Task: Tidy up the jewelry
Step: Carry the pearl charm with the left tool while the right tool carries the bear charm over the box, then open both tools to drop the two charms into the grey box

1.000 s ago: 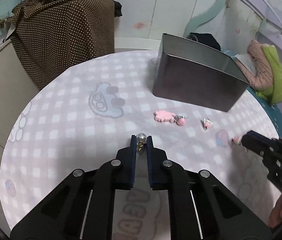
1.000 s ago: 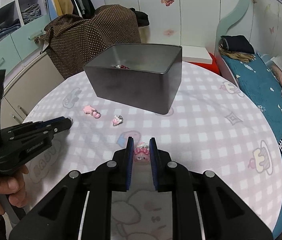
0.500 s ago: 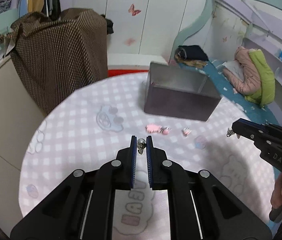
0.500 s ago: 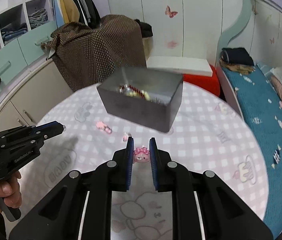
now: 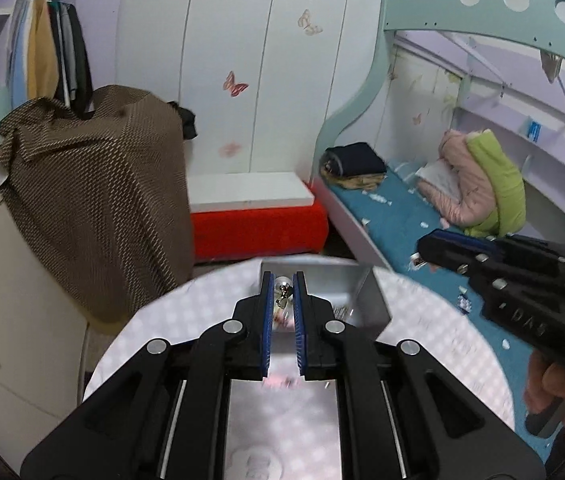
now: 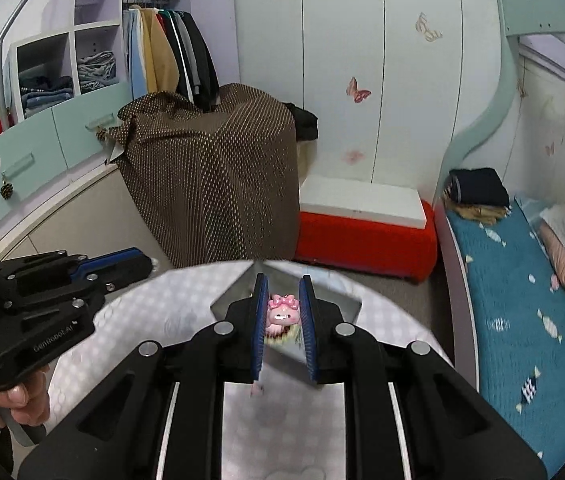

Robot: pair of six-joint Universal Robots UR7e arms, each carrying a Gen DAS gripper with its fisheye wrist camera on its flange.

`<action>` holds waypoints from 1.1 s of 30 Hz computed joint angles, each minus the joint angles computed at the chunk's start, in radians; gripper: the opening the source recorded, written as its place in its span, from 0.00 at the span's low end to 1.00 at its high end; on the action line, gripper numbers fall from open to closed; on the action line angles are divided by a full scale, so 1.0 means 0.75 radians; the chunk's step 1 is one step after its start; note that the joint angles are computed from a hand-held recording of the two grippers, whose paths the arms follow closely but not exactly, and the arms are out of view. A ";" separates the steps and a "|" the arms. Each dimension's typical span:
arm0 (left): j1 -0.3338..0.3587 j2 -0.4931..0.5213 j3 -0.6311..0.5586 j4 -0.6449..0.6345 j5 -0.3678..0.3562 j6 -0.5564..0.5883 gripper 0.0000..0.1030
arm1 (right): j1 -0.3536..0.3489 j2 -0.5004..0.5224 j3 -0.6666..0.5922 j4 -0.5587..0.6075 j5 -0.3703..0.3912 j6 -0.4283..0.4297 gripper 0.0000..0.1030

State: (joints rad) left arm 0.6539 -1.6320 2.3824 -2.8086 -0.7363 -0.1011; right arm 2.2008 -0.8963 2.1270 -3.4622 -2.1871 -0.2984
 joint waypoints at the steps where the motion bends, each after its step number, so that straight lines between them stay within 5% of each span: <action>1: 0.009 0.026 -0.023 -0.015 -0.007 0.019 0.09 | -0.005 -0.004 -0.010 0.017 0.010 0.003 0.14; 14: 0.196 0.294 -0.305 -0.004 -0.214 0.104 0.09 | -0.094 0.021 -0.163 0.296 0.059 0.139 0.14; 26: 0.290 0.427 -0.391 0.060 -0.266 0.101 0.10 | -0.159 0.039 -0.173 0.395 0.048 0.233 0.15; 28: 0.297 0.428 -0.390 0.067 -0.263 0.094 0.17 | -0.163 0.037 -0.169 0.400 0.044 0.247 0.15; 30: 0.299 0.424 -0.382 0.054 -0.251 0.079 0.48 | -0.167 0.037 -0.171 0.408 0.044 0.252 0.17; 31: 0.295 0.420 -0.376 0.050 -0.238 0.071 0.50 | -0.168 0.035 -0.170 0.408 0.043 0.260 0.19; 33: 0.292 0.399 -0.364 0.038 -0.244 0.068 0.71 | -0.169 0.027 -0.162 0.394 0.041 0.264 0.39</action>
State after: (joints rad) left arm 0.8728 -1.3330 2.1092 -2.7801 -0.9191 -0.0502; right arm 2.0740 -0.8758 2.0055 -3.1665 -2.1564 -0.1002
